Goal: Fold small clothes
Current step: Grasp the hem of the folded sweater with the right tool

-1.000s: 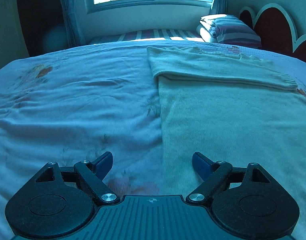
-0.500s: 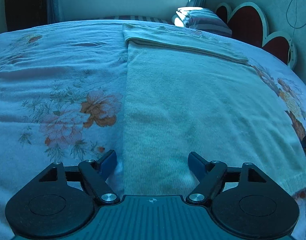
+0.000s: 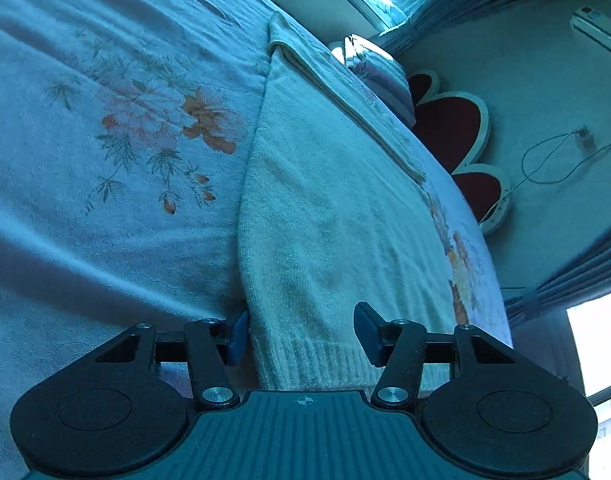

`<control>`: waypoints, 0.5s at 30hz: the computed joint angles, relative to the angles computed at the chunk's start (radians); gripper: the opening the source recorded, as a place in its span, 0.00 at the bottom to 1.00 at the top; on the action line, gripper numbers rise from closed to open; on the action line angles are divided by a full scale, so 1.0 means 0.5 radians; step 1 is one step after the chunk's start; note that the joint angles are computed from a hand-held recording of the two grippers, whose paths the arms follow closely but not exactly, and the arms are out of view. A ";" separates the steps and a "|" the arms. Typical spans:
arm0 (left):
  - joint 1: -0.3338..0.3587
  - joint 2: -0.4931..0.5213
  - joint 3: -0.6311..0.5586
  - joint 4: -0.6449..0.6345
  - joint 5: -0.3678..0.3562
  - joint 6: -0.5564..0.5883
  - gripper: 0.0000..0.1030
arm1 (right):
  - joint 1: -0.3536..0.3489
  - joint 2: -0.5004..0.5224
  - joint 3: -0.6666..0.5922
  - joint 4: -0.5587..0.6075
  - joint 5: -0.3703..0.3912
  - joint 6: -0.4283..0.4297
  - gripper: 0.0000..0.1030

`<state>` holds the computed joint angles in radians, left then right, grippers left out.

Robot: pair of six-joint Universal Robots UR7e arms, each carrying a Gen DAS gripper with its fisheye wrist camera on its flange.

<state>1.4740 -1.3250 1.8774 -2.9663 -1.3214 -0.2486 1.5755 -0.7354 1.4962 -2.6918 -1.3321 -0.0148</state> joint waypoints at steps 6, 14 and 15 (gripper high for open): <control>0.117 0.066 -0.039 -0.047 -0.324 -0.021 0.50 | -0.031 0.008 0.008 0.016 0.097 0.034 0.29; 0.071 0.096 -0.035 -0.057 -0.229 0.053 0.35 | 0.023 0.026 0.021 0.069 0.028 -0.086 0.22; 0.064 0.087 -0.019 -0.062 -0.198 0.060 0.31 | 0.027 0.033 0.022 0.062 0.030 -0.089 0.22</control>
